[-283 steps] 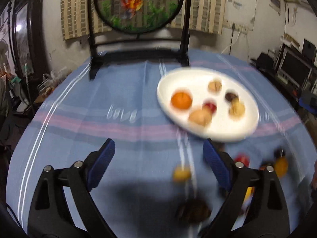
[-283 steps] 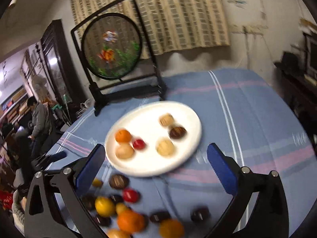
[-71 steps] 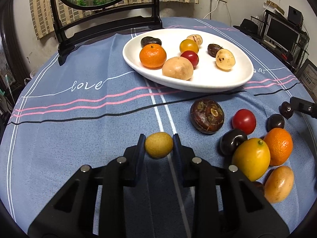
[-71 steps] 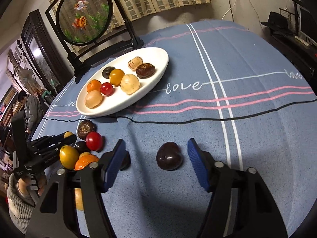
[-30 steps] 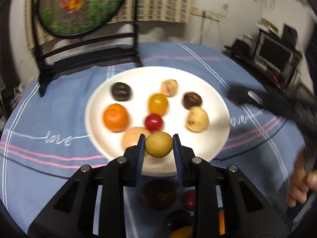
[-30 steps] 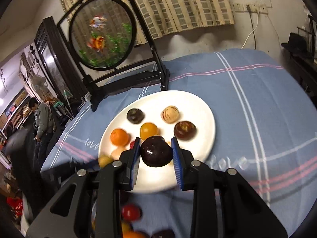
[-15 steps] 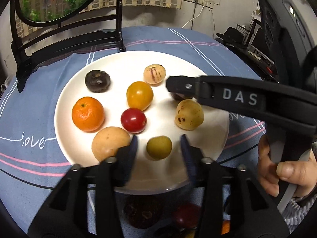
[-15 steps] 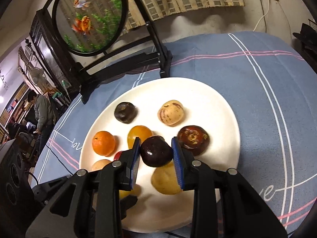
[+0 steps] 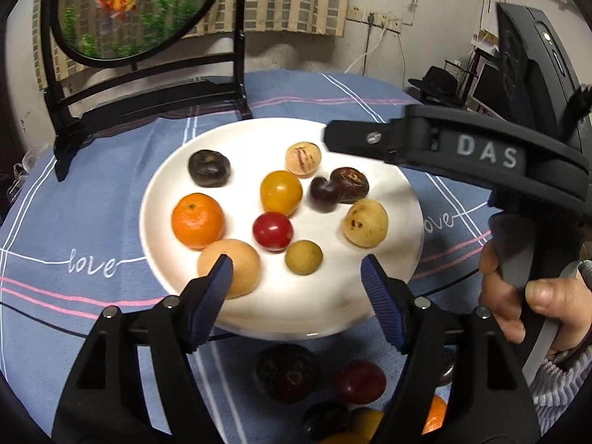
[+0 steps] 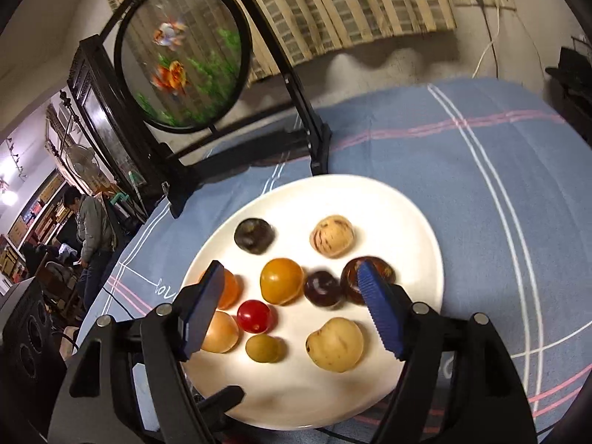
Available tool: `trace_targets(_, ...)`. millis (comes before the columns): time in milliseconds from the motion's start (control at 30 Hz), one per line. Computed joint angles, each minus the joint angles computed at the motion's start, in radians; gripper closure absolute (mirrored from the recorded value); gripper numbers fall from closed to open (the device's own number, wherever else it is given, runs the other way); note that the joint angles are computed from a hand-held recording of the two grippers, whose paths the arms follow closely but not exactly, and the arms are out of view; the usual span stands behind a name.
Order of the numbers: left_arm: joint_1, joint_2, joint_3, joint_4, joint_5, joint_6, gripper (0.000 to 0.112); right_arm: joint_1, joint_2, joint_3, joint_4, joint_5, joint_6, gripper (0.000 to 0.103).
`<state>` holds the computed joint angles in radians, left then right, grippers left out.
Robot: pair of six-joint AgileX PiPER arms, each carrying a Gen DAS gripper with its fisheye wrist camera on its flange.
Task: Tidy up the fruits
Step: 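Carry both fruits onto the white plate and open both tools, then move both open tools back to the fruit pile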
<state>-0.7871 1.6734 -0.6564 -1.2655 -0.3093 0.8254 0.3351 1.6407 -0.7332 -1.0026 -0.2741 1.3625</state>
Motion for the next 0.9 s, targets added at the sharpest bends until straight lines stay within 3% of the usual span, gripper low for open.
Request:
trace_targets(100,0.003,-0.052,0.042,-0.004,-0.026,-0.006,0.039,0.003,-0.045,0.014,-0.03,0.02,0.028,0.028)
trace_targets(200,-0.007,-0.129,0.104,-0.039,-0.06,0.009,0.039,-0.005,-0.111,0.047,-0.177,0.004,0.179,0.028)
trace_targets(300,-0.054,-0.215,0.195,-0.067,-0.104,-0.017,0.036,-0.02,-0.202,0.133,-0.2,-0.03,0.237,0.026)
trace_targets(367,-0.118,-0.253,0.26,-0.075,-0.149,-0.068,0.035,-0.055,-0.276,0.23,-0.179,-0.081,0.247,0.025)
trace_targets(433,-0.218,-0.275,0.313,-0.114,-0.214,-0.105,0.035,-0.126,-0.336,0.345,-0.126,-0.184,0.212,0.024)
trace_targets(600,-0.47,-0.254,0.344,-0.234,-0.349,-0.102,0.031,-0.319,-0.427,0.513,-0.193,-0.326,0.268,0.024)
trace_targets(700,-0.569,-0.177,0.316,-0.301,-0.42,-0.065,0.027,-0.464,-0.404,0.556,-0.265,-0.439,0.302,0.023)
trace_targets(767,-0.573,-0.126,0.287,-0.34,-0.431,-0.017,0.027,-0.505,-0.368,0.553,-0.286,-0.482,0.316,0.023)
trace_targets(867,-0.523,-0.102,0.278,-0.361,-0.406,0.025,0.022,-0.498,-0.371,0.546,-0.308,-0.476,0.343,0.023)
trace_targets(900,-0.521,-0.102,0.282,-0.4,-0.447,0.034,0.022,-0.501,-0.377,0.546,-0.316,-0.482,0.349,0.023)
